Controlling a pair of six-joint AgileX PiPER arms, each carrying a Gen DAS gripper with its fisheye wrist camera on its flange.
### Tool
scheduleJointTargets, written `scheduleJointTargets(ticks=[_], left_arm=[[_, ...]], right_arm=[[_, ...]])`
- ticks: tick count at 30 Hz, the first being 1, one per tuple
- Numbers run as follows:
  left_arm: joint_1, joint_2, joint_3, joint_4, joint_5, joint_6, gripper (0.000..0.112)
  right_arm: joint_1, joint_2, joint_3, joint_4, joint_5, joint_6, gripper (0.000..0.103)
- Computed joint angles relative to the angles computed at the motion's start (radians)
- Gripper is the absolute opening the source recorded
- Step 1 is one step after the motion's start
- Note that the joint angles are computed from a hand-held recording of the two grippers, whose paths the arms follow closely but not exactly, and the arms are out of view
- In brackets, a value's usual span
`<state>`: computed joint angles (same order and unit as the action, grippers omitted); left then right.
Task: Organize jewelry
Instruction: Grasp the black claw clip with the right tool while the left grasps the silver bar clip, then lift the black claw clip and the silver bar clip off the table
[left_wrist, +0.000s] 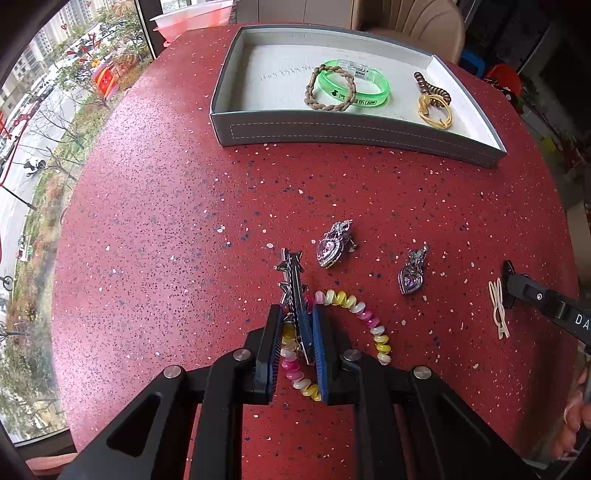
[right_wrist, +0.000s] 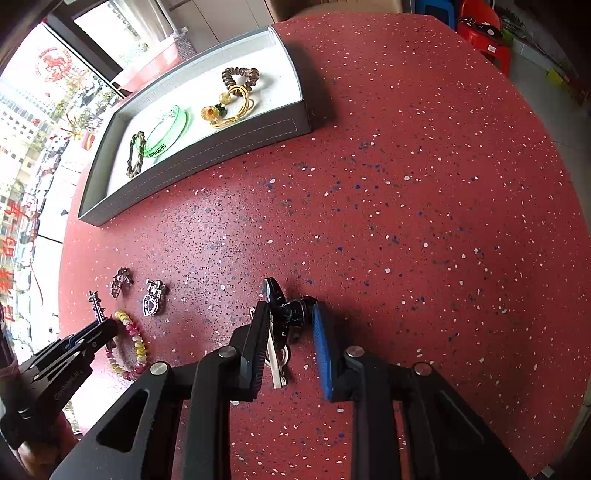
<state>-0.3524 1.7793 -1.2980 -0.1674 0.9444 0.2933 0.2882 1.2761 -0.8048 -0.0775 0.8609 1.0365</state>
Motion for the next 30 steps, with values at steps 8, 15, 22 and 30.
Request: scheduleJointTargets(ticks=[8, 15, 22, 30], left_arm=[[0.112, -0.002, -0.047, -0.118, 0.077, 0.153, 0.027], [0.158, 0.01, -0.083, -0.15, 0.113, 0.185, 0.027], [0.18, 0.014, -0.133, -0.17, 0.142, 0.202, 0.027], [0.169, 0.061, -0.251, -0.196, 0.166, 0.181, 0.027]], right_arm=[[-0.028, -0.043, 0.022, 0.027, -0.015, 0.002, 0.026], [-0.046, -0.078, 0.019, 0.038, 0.002, -0.017, 0.026], [-0.083, -0.099, -0.001, 0.072, 0.016, -0.075, 0.026], [-0.154, -0.067, -0.087, 0.116, 0.023, -0.181, 0.026]])
